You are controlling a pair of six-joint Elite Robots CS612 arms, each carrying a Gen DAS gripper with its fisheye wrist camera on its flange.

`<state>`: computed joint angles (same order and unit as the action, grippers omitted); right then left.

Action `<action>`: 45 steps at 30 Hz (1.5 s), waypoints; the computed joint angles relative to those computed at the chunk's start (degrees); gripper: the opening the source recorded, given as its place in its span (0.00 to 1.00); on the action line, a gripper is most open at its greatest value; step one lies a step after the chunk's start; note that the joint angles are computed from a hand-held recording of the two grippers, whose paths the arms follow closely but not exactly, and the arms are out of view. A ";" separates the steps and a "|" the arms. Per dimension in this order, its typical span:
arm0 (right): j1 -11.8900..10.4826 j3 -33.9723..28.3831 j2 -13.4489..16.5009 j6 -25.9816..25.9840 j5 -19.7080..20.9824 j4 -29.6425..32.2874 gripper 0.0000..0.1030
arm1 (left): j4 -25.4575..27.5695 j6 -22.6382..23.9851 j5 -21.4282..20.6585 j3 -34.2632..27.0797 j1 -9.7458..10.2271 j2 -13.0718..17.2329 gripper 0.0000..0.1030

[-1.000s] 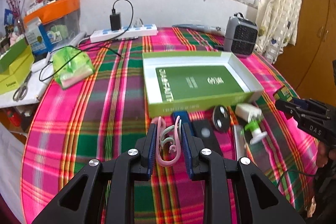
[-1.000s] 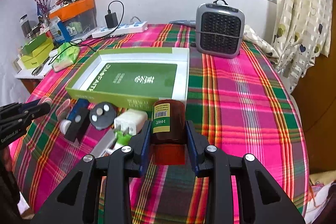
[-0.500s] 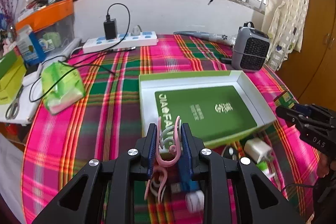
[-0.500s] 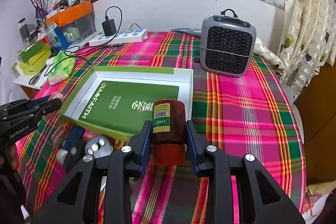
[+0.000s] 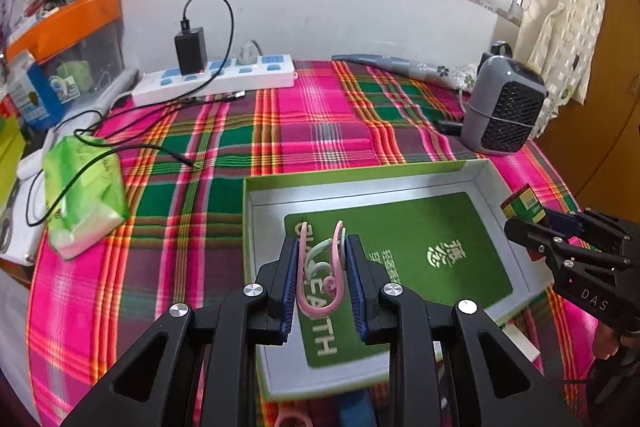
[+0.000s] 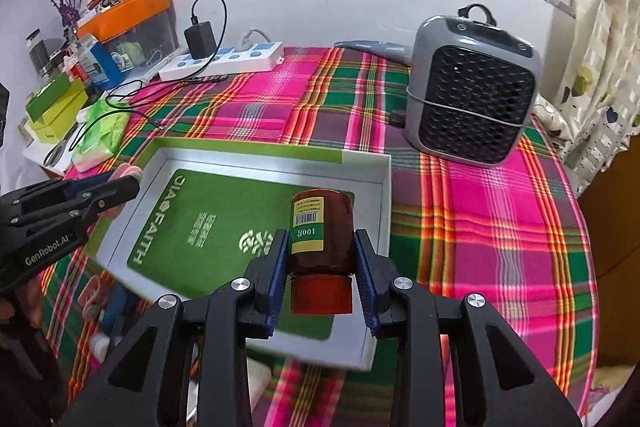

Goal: Organize rigid objects
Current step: 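Carry the pink clip and the brown bottle over the green box with both grippers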

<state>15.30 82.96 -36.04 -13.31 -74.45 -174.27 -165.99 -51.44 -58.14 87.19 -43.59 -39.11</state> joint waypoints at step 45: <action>1.14 -7.78 4.66 -0.33 -1.80 6.54 0.32 | 5.82 0.29 -2.60 -5.01 2.10 3.36 0.23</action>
